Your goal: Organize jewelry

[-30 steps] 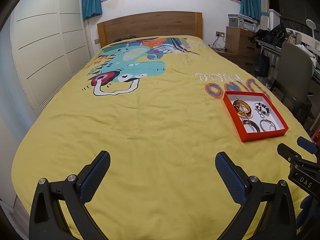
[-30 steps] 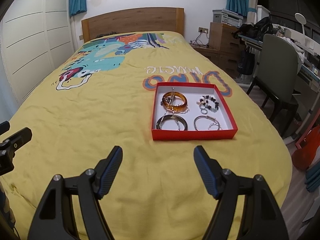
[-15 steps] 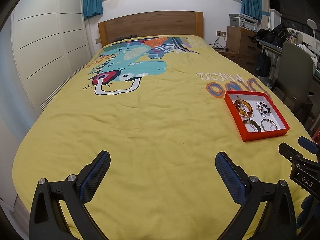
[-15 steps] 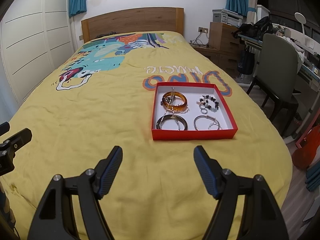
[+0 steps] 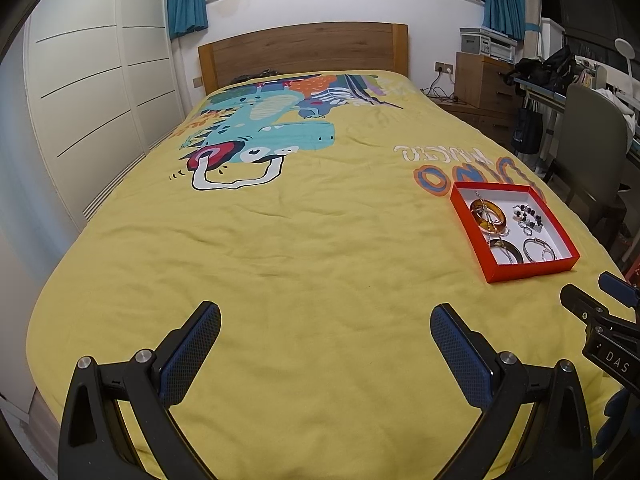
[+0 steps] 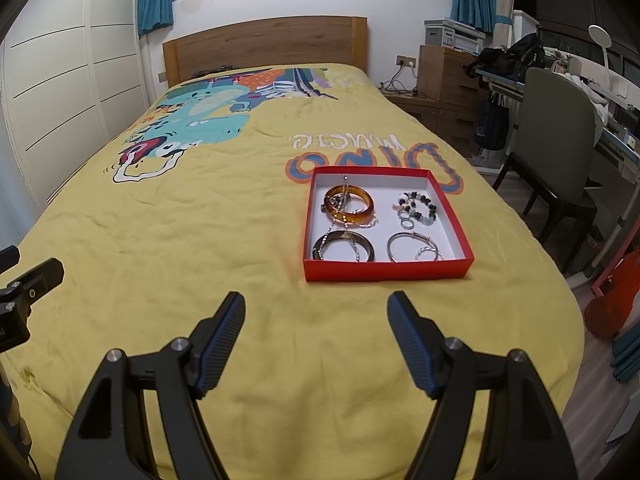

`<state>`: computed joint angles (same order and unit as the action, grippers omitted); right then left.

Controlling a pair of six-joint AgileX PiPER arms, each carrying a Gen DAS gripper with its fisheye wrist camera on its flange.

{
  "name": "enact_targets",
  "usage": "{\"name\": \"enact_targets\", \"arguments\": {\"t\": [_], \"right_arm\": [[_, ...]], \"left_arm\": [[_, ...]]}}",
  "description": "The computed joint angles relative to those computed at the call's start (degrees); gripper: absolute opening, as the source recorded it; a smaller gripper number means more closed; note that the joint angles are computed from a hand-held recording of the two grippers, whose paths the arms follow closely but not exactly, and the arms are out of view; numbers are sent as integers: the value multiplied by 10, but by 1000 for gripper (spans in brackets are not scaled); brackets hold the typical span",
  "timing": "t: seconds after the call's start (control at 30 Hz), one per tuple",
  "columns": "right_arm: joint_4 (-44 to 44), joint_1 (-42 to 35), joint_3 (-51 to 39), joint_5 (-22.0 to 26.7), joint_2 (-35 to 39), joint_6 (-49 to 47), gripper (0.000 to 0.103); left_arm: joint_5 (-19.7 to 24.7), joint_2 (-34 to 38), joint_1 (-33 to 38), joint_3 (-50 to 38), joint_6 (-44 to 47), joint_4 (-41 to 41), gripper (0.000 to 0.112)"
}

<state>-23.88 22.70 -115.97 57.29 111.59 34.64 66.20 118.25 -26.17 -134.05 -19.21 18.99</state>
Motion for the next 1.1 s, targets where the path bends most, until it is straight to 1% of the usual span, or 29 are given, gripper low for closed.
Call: {"name": "enact_targets", "arguments": {"t": [0.77,1.1], "right_arm": [[-1,2,-3,6,0,2,72],[-3,2,3,4,-2,7,72]], "left_arm": [[-2,-9,-3,17,-2,4,103],[9,-3,-3,6,-1,3,103]]}}
